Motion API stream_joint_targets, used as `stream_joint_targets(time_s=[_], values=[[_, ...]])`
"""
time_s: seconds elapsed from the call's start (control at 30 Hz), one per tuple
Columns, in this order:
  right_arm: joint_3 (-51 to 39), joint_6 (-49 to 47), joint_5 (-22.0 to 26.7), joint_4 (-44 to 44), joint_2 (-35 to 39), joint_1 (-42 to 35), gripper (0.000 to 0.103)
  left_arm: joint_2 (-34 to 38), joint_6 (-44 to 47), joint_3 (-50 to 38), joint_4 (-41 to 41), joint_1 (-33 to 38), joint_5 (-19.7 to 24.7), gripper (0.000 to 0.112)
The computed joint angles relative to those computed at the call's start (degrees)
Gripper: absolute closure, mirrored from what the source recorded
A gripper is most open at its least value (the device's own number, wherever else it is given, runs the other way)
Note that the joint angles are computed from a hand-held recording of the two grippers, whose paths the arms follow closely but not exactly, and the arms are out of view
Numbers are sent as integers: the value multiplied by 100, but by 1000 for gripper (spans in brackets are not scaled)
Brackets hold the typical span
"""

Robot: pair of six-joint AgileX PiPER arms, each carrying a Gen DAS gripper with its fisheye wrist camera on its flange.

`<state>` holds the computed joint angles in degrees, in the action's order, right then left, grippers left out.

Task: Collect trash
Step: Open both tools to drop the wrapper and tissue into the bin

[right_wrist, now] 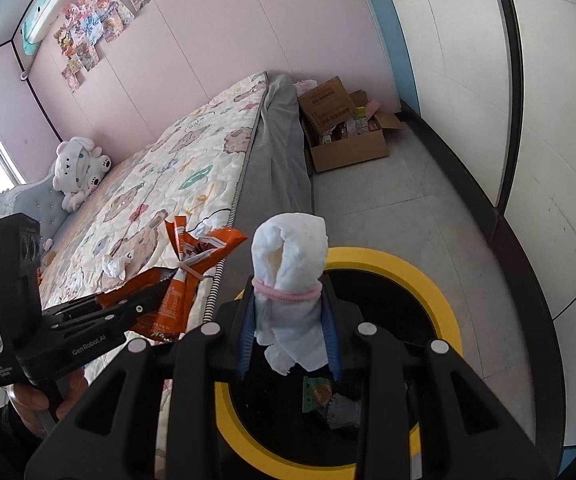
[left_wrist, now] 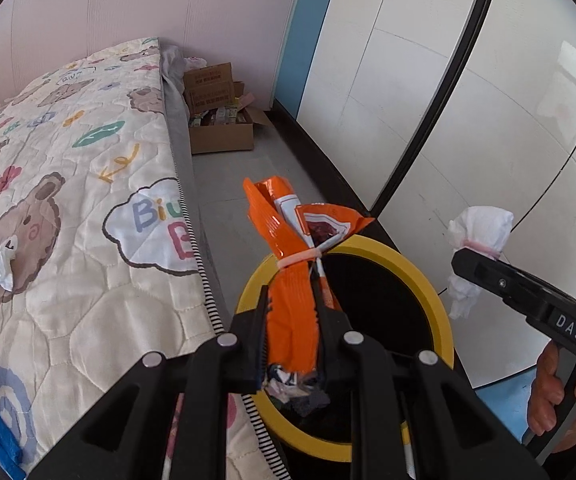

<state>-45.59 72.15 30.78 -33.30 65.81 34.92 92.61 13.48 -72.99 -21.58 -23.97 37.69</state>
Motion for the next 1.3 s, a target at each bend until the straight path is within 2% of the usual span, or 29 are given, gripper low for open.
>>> stream_joint_targets(time_s=[0.13, 0.23, 0.37, 0.43, 0.57, 0.8, 1.13, 1.3], values=[[51, -70, -121, 93, 9, -121, 71, 92, -7, 6, -32, -79, -24, 96], [108, 122, -9, -35, -89, -28, 70, 106, 25, 1, -83, -103, -23, 95], [155, 390, 101, -188, -161, 25, 62, 58, -41, 25, -39, -139, -81, 78], [195, 526, 135, -266, -220, 42, 55, 7, -49, 81, -32, -126, -131, 73], [171, 666, 290, -334, -290, 91, 52, -135, -7, 200, -125, -28, -172, 54], [42, 1097, 634, -723, -282, 420, 40, -474, -47, 415, -62, 228, -198, 35], [-427, 1467, 977, -1223, -11, 1079, 27, -927, 246, 745, -353, 985, -39, 28], [-758, 1507, 1007, -1397, 328, 1284, 26, -1172, 498, 949, -461, 1496, 14, 27]])
